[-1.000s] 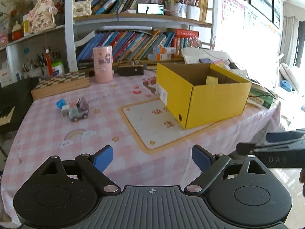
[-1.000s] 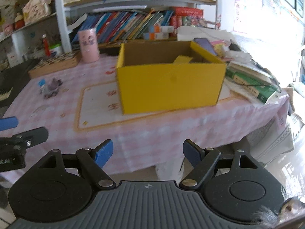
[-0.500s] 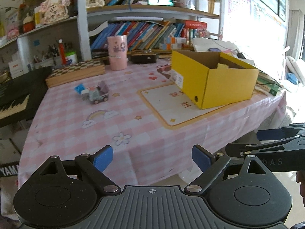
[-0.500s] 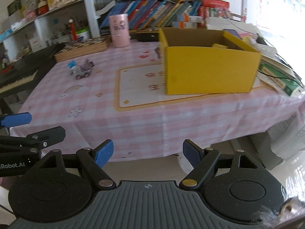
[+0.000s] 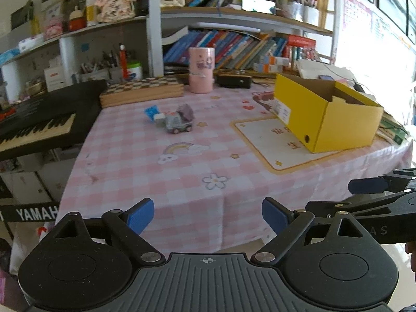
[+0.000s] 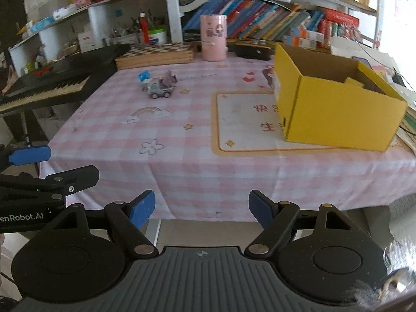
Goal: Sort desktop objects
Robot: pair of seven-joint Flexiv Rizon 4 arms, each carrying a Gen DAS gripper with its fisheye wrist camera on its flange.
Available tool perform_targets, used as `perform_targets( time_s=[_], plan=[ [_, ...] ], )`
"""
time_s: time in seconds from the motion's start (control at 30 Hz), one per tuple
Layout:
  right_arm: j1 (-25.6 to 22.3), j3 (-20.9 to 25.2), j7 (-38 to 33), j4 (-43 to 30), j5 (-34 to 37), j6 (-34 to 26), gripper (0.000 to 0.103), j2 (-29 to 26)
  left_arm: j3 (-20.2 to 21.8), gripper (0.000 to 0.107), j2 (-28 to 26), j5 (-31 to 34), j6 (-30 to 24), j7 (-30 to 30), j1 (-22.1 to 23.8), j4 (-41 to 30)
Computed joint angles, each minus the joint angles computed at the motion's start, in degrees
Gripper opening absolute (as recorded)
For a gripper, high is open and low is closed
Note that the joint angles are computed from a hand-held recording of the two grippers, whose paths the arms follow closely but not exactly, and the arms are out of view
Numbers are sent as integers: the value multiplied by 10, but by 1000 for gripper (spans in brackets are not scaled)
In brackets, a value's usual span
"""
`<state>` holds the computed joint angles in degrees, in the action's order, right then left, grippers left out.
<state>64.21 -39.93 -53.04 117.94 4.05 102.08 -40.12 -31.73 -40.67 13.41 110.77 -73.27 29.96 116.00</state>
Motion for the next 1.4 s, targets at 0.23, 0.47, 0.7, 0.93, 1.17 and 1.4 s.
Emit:
perform_targets(
  time_s=[0.23,0.47,0.7,0.93,1.17,1.4],
  plan=[
    [-6,4,-8,-23,-10,-2,78,-9,6,92,-4,0,8,-7,4,-9],
    [-11,7,-5,-44,-23,-12,78,-15,4,92,-9,8,11,-15,15,-15],
    [-9,-2,3,-55,-35,-20,77,-21,-7,92,-19,17,9,-13,25,-26],
    [-32,16,3,-74,-51,-20,77,-26,5,92,-22,3,6,-14,13,-39],
    [-74,47,1,-106,-68,-23,77,-34,24,92,-28,-13,-2,-7,-12,-64],
    [-150,108,-8,-158,-108,-42,77,-42,54,92,-39,-55,-24,-3,-54,-102]
  ],
)
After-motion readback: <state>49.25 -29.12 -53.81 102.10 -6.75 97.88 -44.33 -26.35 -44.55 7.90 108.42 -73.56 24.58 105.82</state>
